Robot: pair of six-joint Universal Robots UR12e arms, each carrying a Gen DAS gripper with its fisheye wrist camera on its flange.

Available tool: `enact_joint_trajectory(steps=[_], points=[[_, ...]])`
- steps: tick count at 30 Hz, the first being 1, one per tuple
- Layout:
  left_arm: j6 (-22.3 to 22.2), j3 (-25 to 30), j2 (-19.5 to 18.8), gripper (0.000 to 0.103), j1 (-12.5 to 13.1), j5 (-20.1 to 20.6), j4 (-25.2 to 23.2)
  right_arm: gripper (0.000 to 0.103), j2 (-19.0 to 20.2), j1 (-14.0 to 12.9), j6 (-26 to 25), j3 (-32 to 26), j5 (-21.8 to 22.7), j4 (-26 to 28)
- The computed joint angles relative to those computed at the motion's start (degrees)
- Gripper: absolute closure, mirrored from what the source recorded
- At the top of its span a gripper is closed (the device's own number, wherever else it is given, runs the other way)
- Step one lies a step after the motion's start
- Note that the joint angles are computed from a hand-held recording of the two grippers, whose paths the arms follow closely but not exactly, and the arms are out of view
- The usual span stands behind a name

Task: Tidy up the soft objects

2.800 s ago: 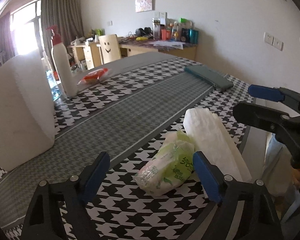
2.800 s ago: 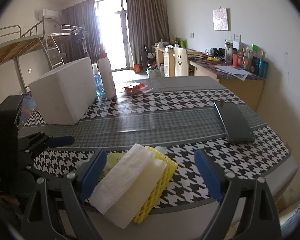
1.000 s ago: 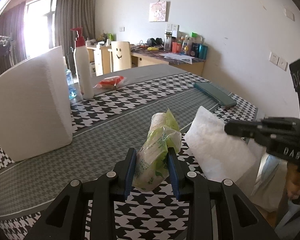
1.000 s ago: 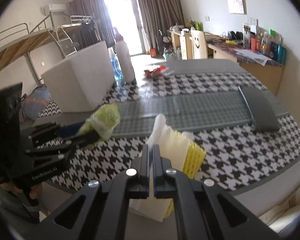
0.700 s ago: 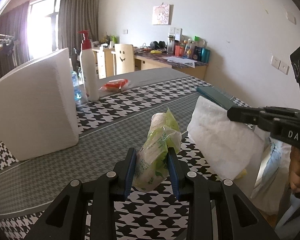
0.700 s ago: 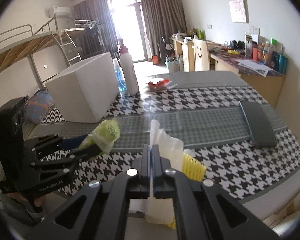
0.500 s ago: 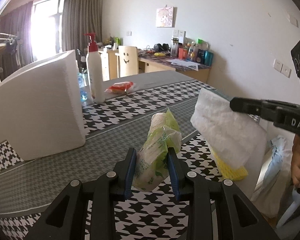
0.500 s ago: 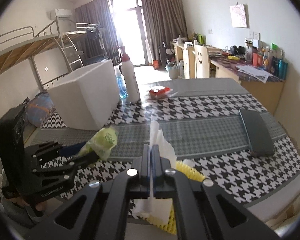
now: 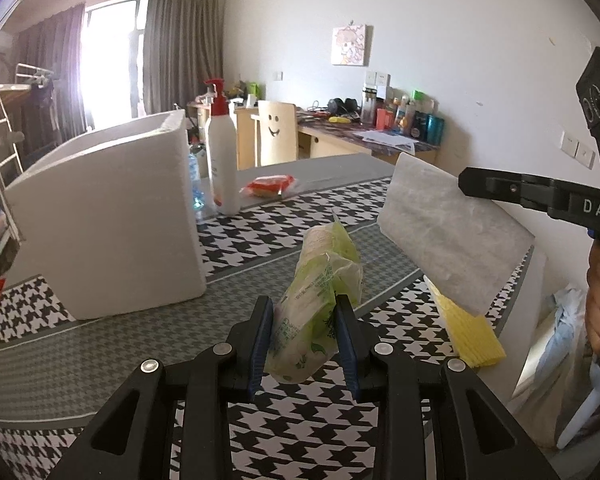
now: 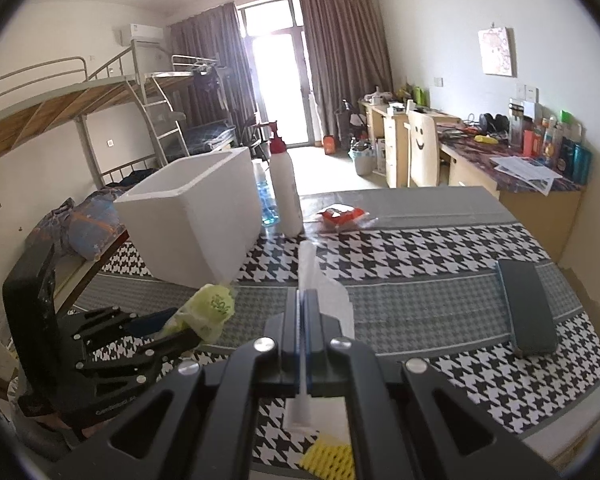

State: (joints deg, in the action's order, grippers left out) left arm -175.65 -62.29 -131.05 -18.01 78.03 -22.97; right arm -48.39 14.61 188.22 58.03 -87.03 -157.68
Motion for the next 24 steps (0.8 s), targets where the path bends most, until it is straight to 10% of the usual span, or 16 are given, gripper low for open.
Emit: enact_joint_trajectory(steps=[14,16,18,24], points=[[-2.01,-1.40,0.76,0.070,0.71,1.45,0.49,0.097,2.46,-0.20,-1.10,-4.15,3.08,5.37],[-1.90,-1.09,0.63,0.070,0.69,1.44,0.18,0.061,2.99,-0.01,-0.68,-5.16,0.21,7.92],[-1.76,-0.61,0.38,0.070,0.58,1.47,-0.35,0.046,2.95,-0.09,-0.05,-4.63,-0.35,7.09],[-1.84,0.51,-0.28,0.070,0.41,1.68,-1.51,0.046,2.82,-0.17,-0.84,-3.98,0.04,8.19]])
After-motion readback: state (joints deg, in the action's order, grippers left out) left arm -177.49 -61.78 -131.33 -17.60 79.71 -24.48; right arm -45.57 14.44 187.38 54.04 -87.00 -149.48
